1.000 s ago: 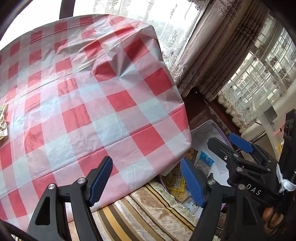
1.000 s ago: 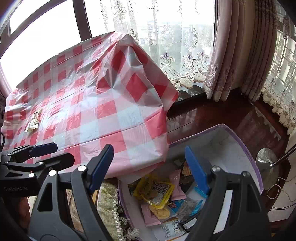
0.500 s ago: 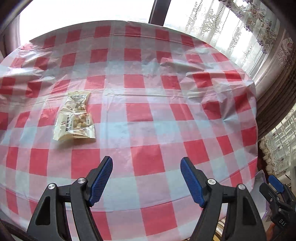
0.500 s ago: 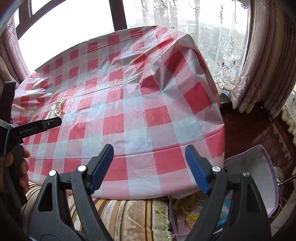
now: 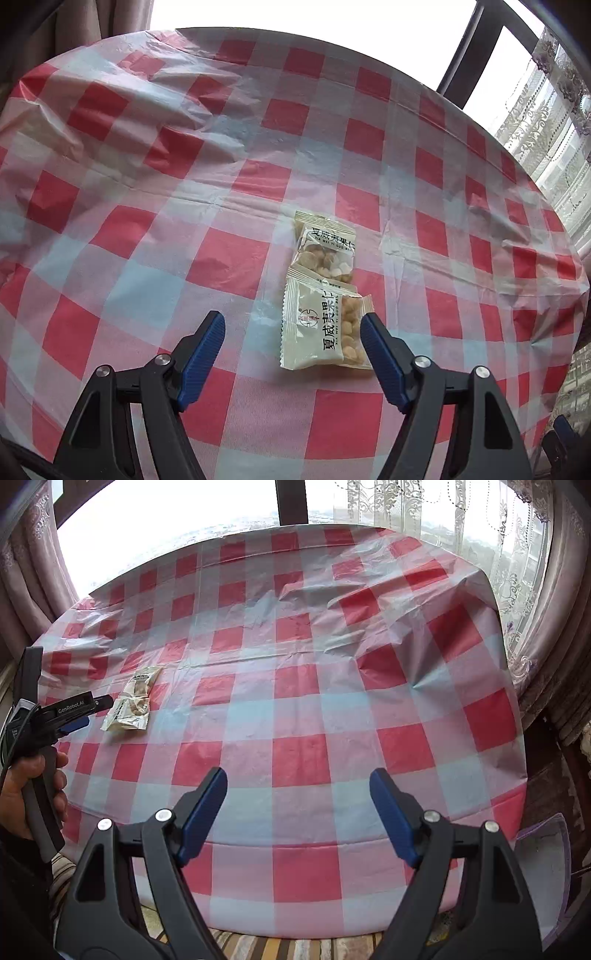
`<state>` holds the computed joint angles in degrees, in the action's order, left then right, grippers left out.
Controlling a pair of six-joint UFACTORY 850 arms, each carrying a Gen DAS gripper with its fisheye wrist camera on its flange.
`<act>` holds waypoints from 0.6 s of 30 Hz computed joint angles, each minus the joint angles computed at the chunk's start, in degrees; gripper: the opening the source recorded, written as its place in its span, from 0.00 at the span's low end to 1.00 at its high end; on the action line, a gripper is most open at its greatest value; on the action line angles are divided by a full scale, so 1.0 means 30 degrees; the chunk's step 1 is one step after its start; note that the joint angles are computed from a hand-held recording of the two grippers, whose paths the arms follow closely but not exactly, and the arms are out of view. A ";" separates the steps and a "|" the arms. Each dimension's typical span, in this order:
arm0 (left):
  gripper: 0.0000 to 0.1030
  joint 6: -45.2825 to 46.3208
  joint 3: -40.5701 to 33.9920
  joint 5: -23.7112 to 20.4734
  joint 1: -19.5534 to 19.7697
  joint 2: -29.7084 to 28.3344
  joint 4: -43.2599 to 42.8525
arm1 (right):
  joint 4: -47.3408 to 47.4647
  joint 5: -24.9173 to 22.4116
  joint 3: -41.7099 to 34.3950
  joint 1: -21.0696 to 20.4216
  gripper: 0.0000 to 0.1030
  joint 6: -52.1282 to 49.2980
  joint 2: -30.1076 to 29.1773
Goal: Organize snacks
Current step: 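Grasp a white nut packet with the left tool while the right grasps the other white nut packet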
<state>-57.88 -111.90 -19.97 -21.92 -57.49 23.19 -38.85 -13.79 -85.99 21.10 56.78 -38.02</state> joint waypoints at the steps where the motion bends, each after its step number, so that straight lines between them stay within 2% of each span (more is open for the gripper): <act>1: 0.74 0.0923 -0.0102 0.0141 0.0117 -0.0104 -0.0888 | 0.0489 -0.0071 -0.0453 0.0058 0.79 -0.0568 -0.0308; 4: 0.74 0.4221 -0.0335 0.0770 0.0395 -0.0443 -0.4009 | 0.2183 -0.0368 -0.2004 0.0217 0.79 -0.2476 -0.1323; 8: 0.66 0.8386 -0.1365 0.0389 0.0385 -0.1257 -0.7344 | 0.3530 -0.0756 -0.4203 0.0488 0.79 -0.4177 -0.2707; 10: 0.61 0.8217 -0.1911 0.0167 0.0243 -0.1635 -0.6563 | 0.3914 -0.1074 -0.5500 0.0639 0.79 -0.4818 -0.3500; 12: 0.52 0.8248 -0.2498 -0.0175 0.0165 -0.1978 -0.6135 | 0.4484 -0.1375 -0.6846 0.0764 0.79 -0.5484 -0.4305; 13: 0.43 0.8780 -0.2709 -0.0252 0.0168 -0.2111 -0.6498 | 0.5070 -0.1553 -0.7688 0.0824 0.79 -0.6080 -0.4804; 15: 0.39 0.8981 -0.2513 -0.0014 0.0111 -0.2005 -0.6281 | 0.6226 -0.2043 -0.9577 0.0956 0.79 -0.7250 -0.5920; 16: 0.31 0.9483 -0.2235 0.0253 0.0114 -0.1851 -0.6568 | 0.6770 -0.2400 -1.0633 0.1013 0.79 -0.7824 -0.6534; 18: 0.26 0.9836 -0.1653 0.0705 0.0152 -0.1499 -0.6909 | 0.8064 -0.3197 -1.3148 0.1149 0.79 -0.9116 -0.8002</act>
